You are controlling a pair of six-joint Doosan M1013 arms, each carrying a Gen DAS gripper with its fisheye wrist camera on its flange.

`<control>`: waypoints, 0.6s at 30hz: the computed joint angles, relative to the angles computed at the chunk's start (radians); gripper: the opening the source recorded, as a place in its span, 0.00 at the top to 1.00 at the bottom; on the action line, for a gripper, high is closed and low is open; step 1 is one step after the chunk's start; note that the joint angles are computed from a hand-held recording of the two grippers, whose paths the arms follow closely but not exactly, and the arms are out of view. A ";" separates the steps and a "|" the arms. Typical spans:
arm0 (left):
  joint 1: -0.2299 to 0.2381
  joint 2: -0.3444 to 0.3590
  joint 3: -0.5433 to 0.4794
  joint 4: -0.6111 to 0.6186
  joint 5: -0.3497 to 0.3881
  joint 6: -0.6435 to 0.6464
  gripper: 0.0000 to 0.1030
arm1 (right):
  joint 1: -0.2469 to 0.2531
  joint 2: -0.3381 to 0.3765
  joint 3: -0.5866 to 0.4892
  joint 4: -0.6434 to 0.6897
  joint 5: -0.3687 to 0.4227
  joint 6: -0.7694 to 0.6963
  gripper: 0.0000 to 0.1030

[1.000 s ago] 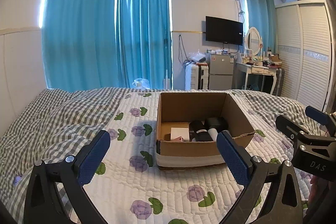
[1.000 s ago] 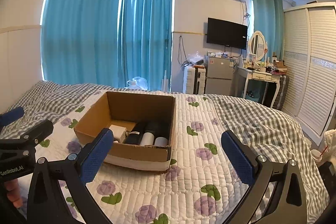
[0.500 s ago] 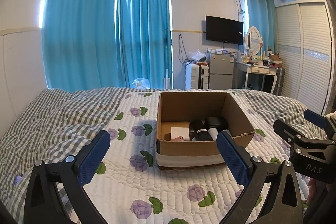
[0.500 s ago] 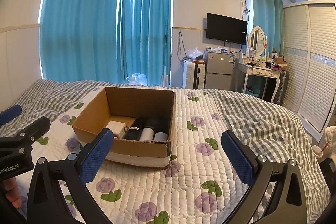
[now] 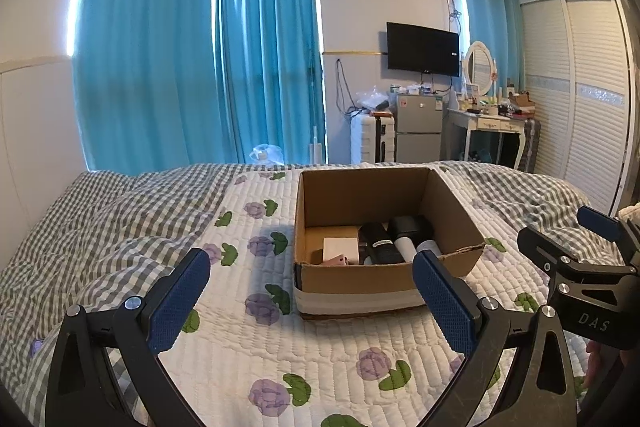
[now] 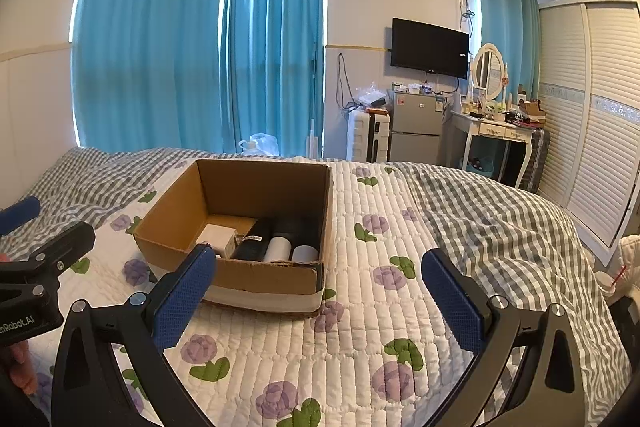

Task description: Organize rigid objects

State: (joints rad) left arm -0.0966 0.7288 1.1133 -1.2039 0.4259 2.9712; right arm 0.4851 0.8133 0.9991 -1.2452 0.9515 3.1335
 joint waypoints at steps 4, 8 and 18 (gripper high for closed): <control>0.002 -0.004 0.012 -0.076 -0.014 0.070 0.00 | 0.000 -0.001 0.003 -0.005 -0.001 0.008 0.00; 0.001 -0.008 0.019 -0.101 -0.028 0.093 0.00 | 0.000 -0.001 0.003 -0.008 0.000 0.011 0.00; 0.001 -0.007 0.022 -0.123 -0.039 0.110 0.00 | 0.000 -0.001 0.001 -0.003 -0.001 0.007 0.00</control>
